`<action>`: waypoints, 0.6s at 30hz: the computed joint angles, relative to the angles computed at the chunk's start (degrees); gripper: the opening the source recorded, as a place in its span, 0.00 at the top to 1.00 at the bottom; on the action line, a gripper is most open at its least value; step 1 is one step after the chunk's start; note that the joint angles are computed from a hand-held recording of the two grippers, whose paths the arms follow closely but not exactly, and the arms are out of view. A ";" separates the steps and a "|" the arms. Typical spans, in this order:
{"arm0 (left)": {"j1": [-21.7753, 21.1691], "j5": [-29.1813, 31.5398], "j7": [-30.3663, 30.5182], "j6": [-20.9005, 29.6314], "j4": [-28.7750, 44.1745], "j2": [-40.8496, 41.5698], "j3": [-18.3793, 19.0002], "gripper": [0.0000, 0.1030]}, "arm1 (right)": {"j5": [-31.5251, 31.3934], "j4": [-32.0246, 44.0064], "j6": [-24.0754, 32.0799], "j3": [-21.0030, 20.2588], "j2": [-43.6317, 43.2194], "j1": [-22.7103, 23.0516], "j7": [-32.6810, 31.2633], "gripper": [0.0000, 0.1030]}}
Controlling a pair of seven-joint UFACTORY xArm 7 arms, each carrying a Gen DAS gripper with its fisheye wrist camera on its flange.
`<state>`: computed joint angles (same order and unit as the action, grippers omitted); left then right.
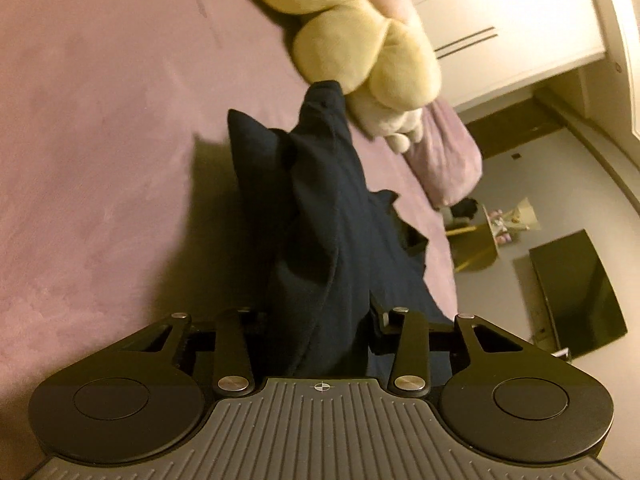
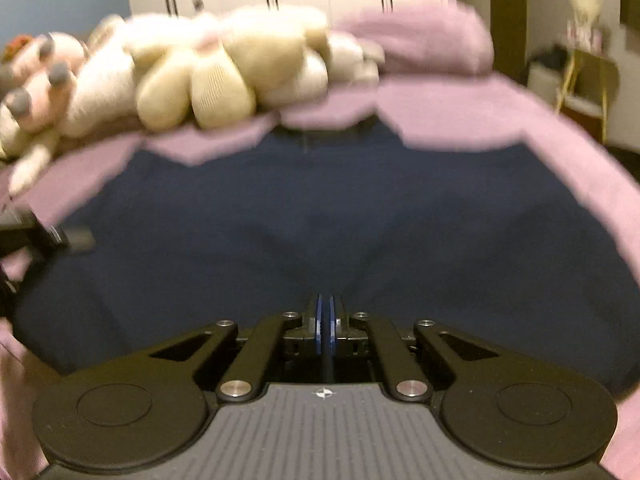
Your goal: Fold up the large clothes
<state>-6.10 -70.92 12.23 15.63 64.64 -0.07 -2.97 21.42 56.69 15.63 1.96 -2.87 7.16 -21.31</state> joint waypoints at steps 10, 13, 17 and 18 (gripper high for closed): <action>-0.98 18.14 -13.55 0.13 3.11 -0.01 -0.52 0.59 | 0.52 -3.73 -2.58 0.31 -2.32 0.85 -1.71 0.98; -1.42 23.67 -18.14 -0.01 5.51 0.06 -0.95 0.60 | 8.18 0.78 4.37 -1.71 1.19 1.35 -6.87 0.98; -2.32 38.55 -27.51 3.28 11.86 1.23 -1.56 0.61 | 16.53 4.38 12.09 -2.22 -0.05 -1.44 -12.10 0.98; -2.76 40.56 -28.50 3.87 13.84 2.03 -1.97 0.61 | 18.48 3.66 12.20 -2.49 -1.22 -1.93 -12.43 0.98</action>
<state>-8.87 -30.36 -16.26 19.50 78.48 1.95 -4.95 39.90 60.35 27.83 -0.53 -4.09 5.23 -33.73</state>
